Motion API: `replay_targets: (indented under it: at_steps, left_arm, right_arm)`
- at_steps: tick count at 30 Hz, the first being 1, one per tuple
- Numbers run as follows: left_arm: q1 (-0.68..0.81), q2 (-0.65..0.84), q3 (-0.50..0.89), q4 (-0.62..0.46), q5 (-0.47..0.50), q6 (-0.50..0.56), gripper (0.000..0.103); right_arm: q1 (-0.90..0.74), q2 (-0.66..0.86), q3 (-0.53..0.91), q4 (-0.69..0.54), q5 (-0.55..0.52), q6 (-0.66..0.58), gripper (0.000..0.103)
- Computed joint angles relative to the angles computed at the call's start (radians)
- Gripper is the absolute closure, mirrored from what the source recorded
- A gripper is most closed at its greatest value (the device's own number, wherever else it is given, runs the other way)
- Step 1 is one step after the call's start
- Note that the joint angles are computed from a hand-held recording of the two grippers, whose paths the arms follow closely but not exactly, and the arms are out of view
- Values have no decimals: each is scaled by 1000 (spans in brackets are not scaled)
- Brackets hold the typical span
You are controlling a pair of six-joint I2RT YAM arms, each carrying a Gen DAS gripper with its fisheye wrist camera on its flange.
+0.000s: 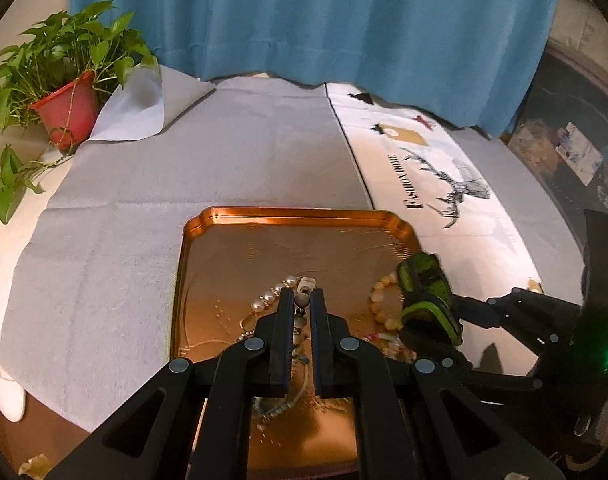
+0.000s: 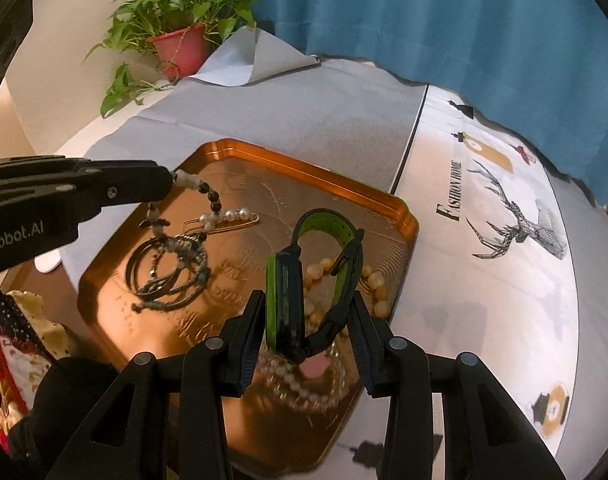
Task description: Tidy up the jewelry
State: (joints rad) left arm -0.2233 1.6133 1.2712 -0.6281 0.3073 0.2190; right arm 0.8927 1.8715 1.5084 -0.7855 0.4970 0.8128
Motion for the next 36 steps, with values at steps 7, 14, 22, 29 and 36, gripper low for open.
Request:
replay_targets:
  at_steps: [7, 14, 22, 29, 36]
  left_arm:
    - [-17, -6, -51, 99, -186, -45, 2]
    - [23, -202, -228, 71, -181, -27, 2]
    - [68, -596, -464, -25, -148, 2, 1]
    - [96, -806, -533, -121, -141, 19, 1]
    - [119, -909, -563, -183, -140, 28, 1]
  right_arm:
    - [1, 69, 60, -72, 54, -3, 28]
    - [131, -40, -52, -107, 61, 188, 26]
    - [347, -39, -19, -301, 135, 482, 26]
    - [464, 20, 79, -457, 198, 638, 26]
    - [526, 55, 128, -545, 201, 741, 26]
